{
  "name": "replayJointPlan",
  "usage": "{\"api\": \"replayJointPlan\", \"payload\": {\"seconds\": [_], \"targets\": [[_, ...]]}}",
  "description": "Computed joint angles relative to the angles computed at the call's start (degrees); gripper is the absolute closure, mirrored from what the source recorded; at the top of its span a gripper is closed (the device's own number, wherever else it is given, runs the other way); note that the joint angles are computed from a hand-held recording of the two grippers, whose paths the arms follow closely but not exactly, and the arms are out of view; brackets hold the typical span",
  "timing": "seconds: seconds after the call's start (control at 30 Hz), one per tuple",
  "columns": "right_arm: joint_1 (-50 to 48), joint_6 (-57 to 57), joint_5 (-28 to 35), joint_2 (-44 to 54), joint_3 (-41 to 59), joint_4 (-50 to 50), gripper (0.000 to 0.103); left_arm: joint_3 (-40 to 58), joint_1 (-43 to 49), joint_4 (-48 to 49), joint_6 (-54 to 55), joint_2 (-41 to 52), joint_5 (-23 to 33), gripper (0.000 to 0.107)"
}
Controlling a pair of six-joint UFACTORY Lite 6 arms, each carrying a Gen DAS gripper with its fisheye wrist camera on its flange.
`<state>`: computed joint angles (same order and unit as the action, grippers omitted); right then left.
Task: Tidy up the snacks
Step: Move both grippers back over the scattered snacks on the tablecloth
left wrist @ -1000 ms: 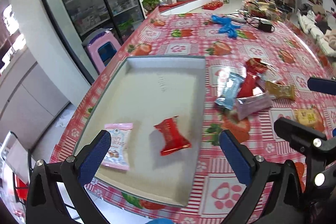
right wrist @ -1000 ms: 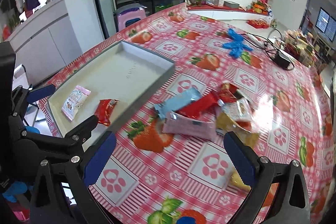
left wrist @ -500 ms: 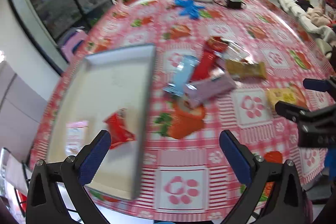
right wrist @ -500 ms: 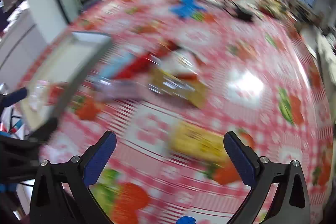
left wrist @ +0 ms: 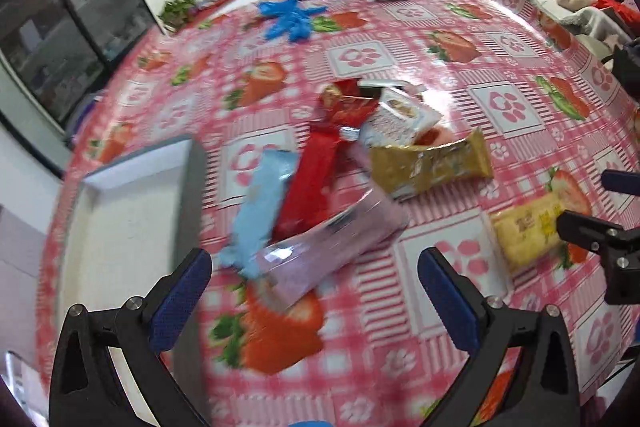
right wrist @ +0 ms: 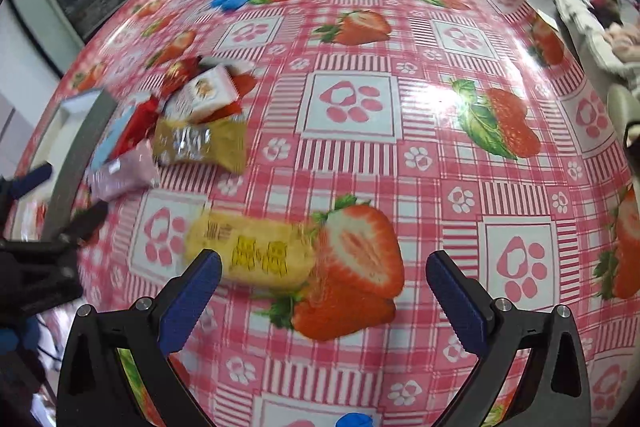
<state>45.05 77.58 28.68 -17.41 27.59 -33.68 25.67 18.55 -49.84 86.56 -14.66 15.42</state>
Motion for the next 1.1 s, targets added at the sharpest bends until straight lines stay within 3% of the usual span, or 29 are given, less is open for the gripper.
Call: {"api": "replayJointPlan", "payload": {"seconds": [0.17, 0.27, 0.4, 0.5, 0.6, 0.7, 0.87, 0.97, 1.1], "targets": [[-3.9, 1.66, -4.25, 9.25, 5.84, -1.36, 0.0, 2.09, -2.25, -6.32, 4.64, 7.68, 0.17, 0.004], [-3.01, 0.55, -3.79, 15.33, 9.1, -2.08, 0.0, 0.49, 0.62, -6.42, 6.86, 8.39, 5.0, 0.004], [-3.52, -4.07, -7.0, 9.82, 3.38, 0.56, 0.0, -8.29, 6.75, -5.83, 13.59, -0.52, 10.05, 0.004], [-3.26, -6.72, -5.58, 2.11, -2.45, 2.3, 0.0, -11.64, 13.26, -2.89, 15.79, -8.01, 14.42, 0.004], [-3.52, -6.84, -2.33, -3.97, -5.88, 2.79, 0.0, -10.87, 12.89, -7.17, 19.66, -10.37, 11.36, 0.004], [-5.59, -8.81, -1.84, -8.73, -7.7, 6.27, 0.0, -5.32, 6.01, -9.54, 16.48, -4.42, 7.09, 0.004], [-4.0, -1.75, -2.45, -4.52, -4.62, 4.35, 0.0, -0.15, -5.77, -16.36, 18.9, 6.63, -0.78, 0.004], [-3.51, 4.52, -4.13, 1.64, -1.16, 0.12, 0.0, -0.98, -4.77, -19.3, 22.36, 8.09, 1.51, 0.004], [1.67, 7.87, -0.41, 11.06, 3.42, -6.0, 0.0, -4.21, 0.9, -10.31, 16.1, 4.41, 8.08, 0.004]]}}
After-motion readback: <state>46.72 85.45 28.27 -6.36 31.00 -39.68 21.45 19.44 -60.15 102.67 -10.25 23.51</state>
